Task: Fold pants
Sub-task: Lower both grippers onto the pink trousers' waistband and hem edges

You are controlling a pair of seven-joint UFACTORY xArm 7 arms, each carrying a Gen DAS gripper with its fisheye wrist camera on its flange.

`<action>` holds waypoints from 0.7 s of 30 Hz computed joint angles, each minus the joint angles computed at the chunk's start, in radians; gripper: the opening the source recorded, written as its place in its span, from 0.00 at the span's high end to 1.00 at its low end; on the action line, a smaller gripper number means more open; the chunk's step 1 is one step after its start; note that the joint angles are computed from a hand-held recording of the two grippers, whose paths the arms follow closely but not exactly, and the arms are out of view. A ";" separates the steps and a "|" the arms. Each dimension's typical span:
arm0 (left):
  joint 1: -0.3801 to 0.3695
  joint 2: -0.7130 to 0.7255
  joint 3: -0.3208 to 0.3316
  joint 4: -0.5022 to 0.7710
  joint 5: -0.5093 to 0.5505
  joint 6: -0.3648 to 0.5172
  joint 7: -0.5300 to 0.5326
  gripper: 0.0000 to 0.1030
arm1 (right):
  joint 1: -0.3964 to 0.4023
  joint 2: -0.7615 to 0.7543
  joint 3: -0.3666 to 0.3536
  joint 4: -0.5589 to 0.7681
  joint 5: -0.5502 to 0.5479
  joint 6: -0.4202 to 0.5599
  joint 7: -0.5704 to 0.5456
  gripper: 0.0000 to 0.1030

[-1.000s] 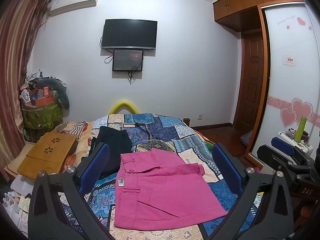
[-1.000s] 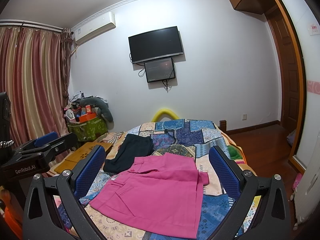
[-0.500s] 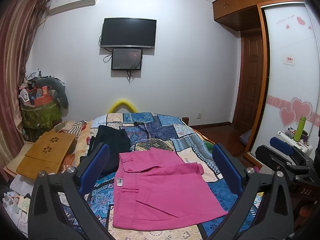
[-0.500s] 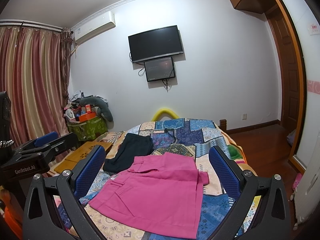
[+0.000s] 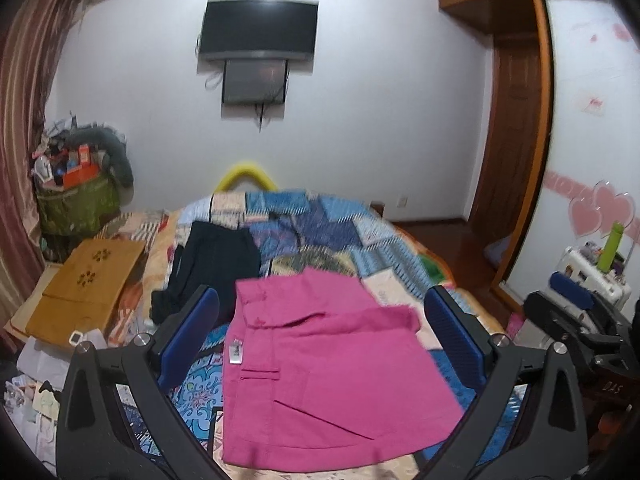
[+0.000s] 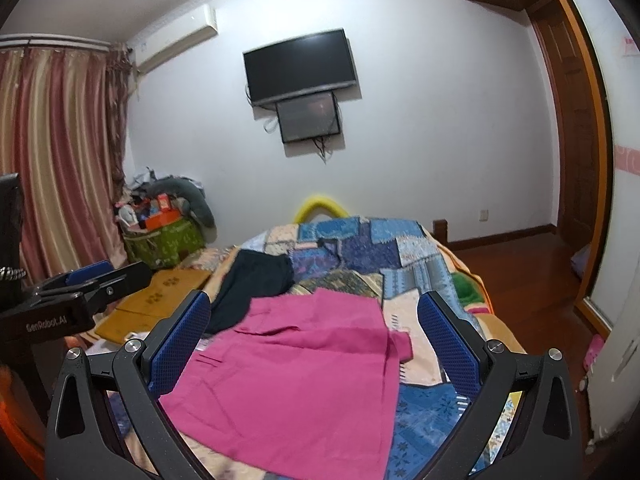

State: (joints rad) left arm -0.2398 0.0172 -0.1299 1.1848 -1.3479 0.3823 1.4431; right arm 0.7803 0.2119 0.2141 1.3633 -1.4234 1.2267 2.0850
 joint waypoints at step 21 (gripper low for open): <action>-0.025 0.849 0.056 1.005 1.080 0.517 -0.881 0.13 | -0.287 0.015 -0.109 -0.171 0.252 -0.614 -0.180 0.16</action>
State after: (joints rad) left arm -0.2646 0.8659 -0.0742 2.1903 -0.2680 0.8990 0.5620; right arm 0.4936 0.2272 0.1051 1.1925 -1.1712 0.6126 1.9048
